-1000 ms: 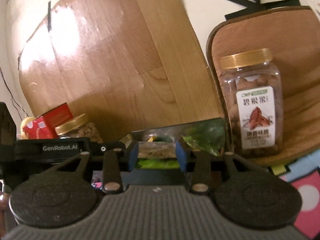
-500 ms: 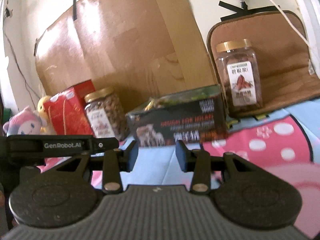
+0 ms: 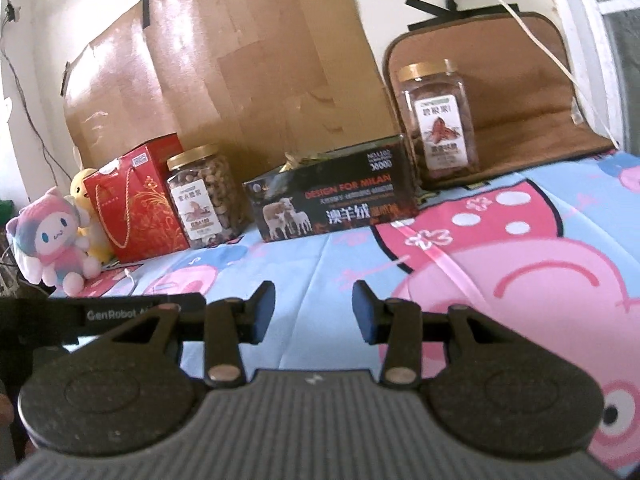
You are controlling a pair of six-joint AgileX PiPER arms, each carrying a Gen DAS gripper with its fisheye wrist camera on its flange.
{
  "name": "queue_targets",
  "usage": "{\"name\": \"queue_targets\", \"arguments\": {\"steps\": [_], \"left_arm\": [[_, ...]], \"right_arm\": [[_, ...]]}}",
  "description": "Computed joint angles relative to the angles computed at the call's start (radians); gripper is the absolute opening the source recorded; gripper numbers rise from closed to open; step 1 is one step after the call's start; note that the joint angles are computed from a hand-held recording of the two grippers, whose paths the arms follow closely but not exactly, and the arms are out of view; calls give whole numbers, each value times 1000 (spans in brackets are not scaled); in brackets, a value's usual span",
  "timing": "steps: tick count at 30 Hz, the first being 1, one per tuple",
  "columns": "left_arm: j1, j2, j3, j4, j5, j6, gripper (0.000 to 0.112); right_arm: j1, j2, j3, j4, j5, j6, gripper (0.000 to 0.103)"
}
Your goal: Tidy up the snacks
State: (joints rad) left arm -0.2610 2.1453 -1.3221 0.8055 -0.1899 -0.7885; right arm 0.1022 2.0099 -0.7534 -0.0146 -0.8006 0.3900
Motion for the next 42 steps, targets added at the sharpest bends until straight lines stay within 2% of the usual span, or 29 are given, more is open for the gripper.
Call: {"name": "queue_targets", "arguments": {"steps": [9,11,13,17,19,24,31,34,40,42], "left_arm": [[-2,3,58,-280,-38,278,54],[-7,-1,76,-400,-61,399,58],[-12,-3,84,-449,-71,453,59],[-27,-9,105,-606,-91,615,67],[-36,-12,111,-698,-97,703,81],[-54,-14,116,-847,-103,854,85],[-66,-17,121,-998,-120,992,103],[-72,-24,132,-1059,-133,1045,103],[-59,-69,157,-1006,-70,977,103],[-64,-88,163,-1060,-40,1035,103]], "right_arm": [[9,-2,42,34,-63,9,49],[10,-1,52,38,-84,10,51],[12,-1,57,46,-96,8,52],[12,0,63,54,-108,7,53],[12,0,64,54,-109,10,53],[17,-1,64,64,-108,0,54],[28,-3,72,95,-120,-19,55],[33,-7,73,113,-113,-24,56],[34,-40,97,113,-66,13,58],[31,-56,102,102,-32,27,60]]}}
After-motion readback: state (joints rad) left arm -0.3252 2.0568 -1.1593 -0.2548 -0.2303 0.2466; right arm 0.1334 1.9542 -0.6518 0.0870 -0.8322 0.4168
